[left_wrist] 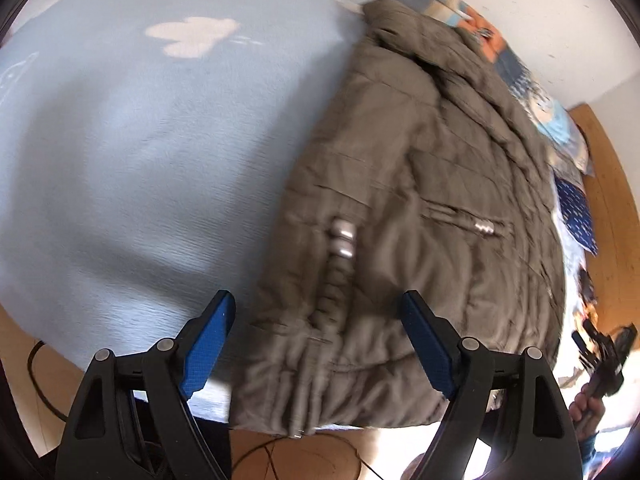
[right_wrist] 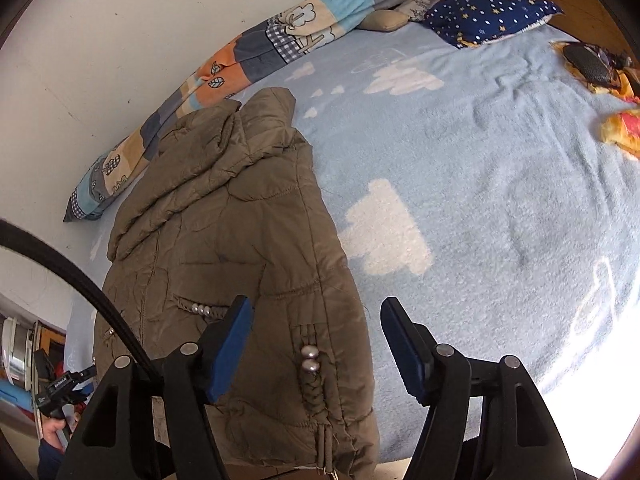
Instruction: Fold large clothes
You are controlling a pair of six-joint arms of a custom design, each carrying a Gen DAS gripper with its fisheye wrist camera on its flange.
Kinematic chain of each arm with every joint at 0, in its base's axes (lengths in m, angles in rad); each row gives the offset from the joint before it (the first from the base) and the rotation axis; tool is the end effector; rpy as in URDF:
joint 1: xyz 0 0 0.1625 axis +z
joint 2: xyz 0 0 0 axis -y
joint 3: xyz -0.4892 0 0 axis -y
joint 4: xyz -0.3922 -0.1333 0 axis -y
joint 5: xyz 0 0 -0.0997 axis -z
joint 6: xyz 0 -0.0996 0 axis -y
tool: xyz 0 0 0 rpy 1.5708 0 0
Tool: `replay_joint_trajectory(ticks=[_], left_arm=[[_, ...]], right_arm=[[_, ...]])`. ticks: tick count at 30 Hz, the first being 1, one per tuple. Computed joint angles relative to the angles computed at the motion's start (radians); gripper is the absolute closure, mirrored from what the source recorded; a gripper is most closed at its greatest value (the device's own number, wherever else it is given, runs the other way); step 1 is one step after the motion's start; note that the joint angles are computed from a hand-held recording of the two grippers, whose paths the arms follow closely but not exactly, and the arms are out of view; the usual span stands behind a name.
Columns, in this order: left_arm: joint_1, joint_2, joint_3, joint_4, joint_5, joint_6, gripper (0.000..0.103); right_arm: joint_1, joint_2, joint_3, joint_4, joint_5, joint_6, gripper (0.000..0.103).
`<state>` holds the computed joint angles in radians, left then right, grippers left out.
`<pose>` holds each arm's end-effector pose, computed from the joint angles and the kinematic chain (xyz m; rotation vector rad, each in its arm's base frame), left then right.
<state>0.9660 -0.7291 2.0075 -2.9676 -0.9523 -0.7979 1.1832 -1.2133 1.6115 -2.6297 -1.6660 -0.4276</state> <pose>-0.1763 -0.5911 0.0440 -0.3070 2.6469 -0.6699 -0.1394 -0.6692 0.4516 0.0098 -2.6853 0.7946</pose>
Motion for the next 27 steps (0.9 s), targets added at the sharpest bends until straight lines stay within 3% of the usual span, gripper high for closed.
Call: replay_joint_trajectory(ticks=[8,18,22,27], left_arm=[[-0.053,0.039,-0.033,0.055,0.065,0.083,0.031],[-0.051,0.089,-0.079,0.133,0.169,0.001,0.024],[-0.078,0.107,-0.057,0.105,0.234,-0.046,0.024],[-0.078,0.115,-0.048,0.070,0.253,-0.058,0.021]], right_arm=[[-0.043,-0.035,0.018,0.055,0.032,0.032,0.030],[-0.073,-0.032,0.008,0.166,0.061,0.059,0.028],[-0.057,-0.017,0.010,0.179,0.022,0.036,0.028],[-0.046,0.007,0.000,0.212,-0.034,0.024,0.028]])
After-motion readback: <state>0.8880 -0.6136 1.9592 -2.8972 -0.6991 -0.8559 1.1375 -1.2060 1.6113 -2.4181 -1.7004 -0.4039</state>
